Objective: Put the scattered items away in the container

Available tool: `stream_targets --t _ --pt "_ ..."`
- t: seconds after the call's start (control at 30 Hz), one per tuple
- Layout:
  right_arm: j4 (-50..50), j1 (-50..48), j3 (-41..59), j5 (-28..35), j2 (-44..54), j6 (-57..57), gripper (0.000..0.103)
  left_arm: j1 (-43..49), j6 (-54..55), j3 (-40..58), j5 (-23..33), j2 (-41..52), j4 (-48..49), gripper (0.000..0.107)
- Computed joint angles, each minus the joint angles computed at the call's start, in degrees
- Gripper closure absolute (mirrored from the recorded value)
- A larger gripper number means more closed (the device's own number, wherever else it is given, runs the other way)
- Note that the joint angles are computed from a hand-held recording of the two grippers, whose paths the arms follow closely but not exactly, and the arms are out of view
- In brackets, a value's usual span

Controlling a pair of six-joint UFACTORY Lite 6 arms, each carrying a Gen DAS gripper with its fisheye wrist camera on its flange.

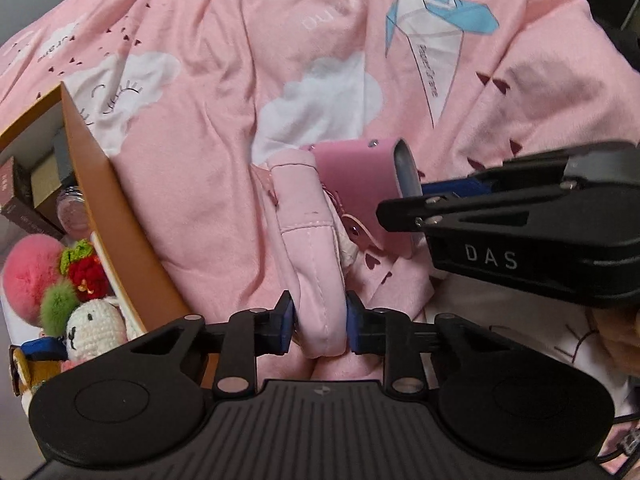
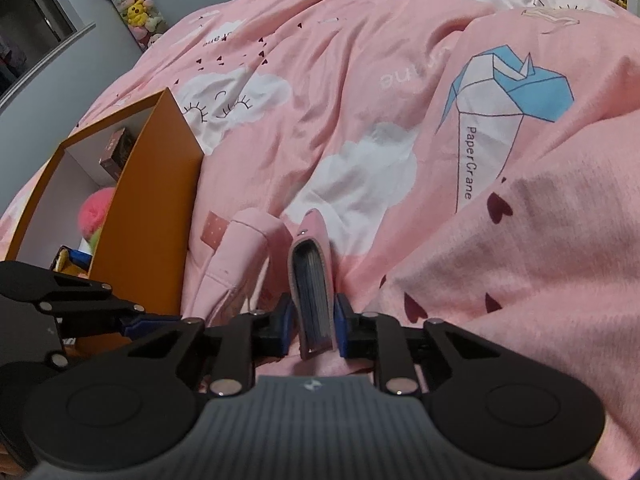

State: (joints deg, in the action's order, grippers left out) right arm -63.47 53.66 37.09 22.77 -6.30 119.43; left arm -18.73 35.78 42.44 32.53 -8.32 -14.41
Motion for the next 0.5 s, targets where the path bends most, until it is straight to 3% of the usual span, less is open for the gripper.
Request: stream_targets --t 0.13,0.3,0.4,0.5 --pt "-0.61 0.48 0.81 1.88 -0.92 -0.22 0.084 2.63 2.89 1.82 2.89 -3.08 -3.10 0.079" --pt "0.24 2.34 3.76 6.94 -2.68 -4.03 0.085 6.28 4.55 7.64 11.55 -4.58 -5.47 0.079" --pt "1.60 3.37 5.34 8.92 -2.67 -6.31 0.085 9.26 5.57 13.50 18.43 -0.98 -7.53 0.079" --pt "2.21 2.90 5.42 8.49 -2.35 -6.79 0.085 9.81 4.72 17.18 20.63 3.75 -8.33 0.079"
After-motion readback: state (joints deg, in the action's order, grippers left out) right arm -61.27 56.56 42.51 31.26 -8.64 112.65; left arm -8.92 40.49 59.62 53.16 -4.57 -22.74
